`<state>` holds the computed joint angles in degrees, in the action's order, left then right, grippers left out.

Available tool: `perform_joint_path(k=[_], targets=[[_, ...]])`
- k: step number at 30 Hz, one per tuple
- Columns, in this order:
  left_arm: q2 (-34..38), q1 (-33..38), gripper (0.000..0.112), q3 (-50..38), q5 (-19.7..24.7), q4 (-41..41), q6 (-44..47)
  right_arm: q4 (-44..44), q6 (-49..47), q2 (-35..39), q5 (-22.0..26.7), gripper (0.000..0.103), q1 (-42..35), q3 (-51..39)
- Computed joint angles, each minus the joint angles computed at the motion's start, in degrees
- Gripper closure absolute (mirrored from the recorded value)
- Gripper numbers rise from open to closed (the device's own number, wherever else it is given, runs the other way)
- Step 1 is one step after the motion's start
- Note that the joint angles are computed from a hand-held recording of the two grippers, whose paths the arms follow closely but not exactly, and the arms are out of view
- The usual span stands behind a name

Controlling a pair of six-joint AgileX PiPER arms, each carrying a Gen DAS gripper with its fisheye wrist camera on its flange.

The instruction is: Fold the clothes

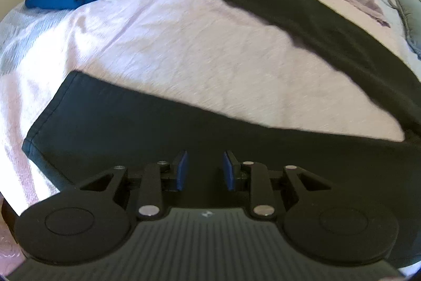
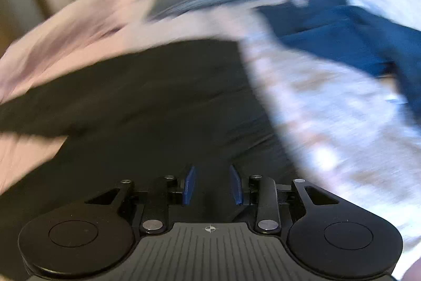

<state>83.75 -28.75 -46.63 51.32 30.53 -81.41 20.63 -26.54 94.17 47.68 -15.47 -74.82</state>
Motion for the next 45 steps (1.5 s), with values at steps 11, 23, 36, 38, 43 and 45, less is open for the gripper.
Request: perform_joint_path(k=[11, 23, 36, 38, 43, 45], targets=[[-18.6, 11.3, 0.092, 13.3, 8.0, 4.5, 4.6, -25.4, 26.4, -9.5, 4.2, 0.069, 12.8, 8.0], [1.6, -7.2, 0.09, 5.9, -24.8, 5.4, 4.1, -24.9, 30.9, -10.3, -7.0, 0.069, 33.3, 17.6], [-11.9, 5.3, 0.088, 24.4, -6.5, 21.4, 3.9, -21.6, 27.4, -18.1, -0.2, 0.068, 25.3, 20.4], [-15.0, 7.0, 0.093, 24.1, -5.0, 19.3, 5.8, -18.3, 25.7, -18.4, -2.5, 0.068, 25.9, 21.1], [-19.5, -6.3, 0.09, 25.4, -0.8, 13.5, -1.0, -18.2, 26.9, -17.4, -4.9, 0.068, 31.5, 23.3], [-17.3, -14.3, 0.09, 25.5, 3.9, 12.5, -6.7, -18.9, 26.2, -17.6, -2.8, 0.067, 32.0, 24.5]])
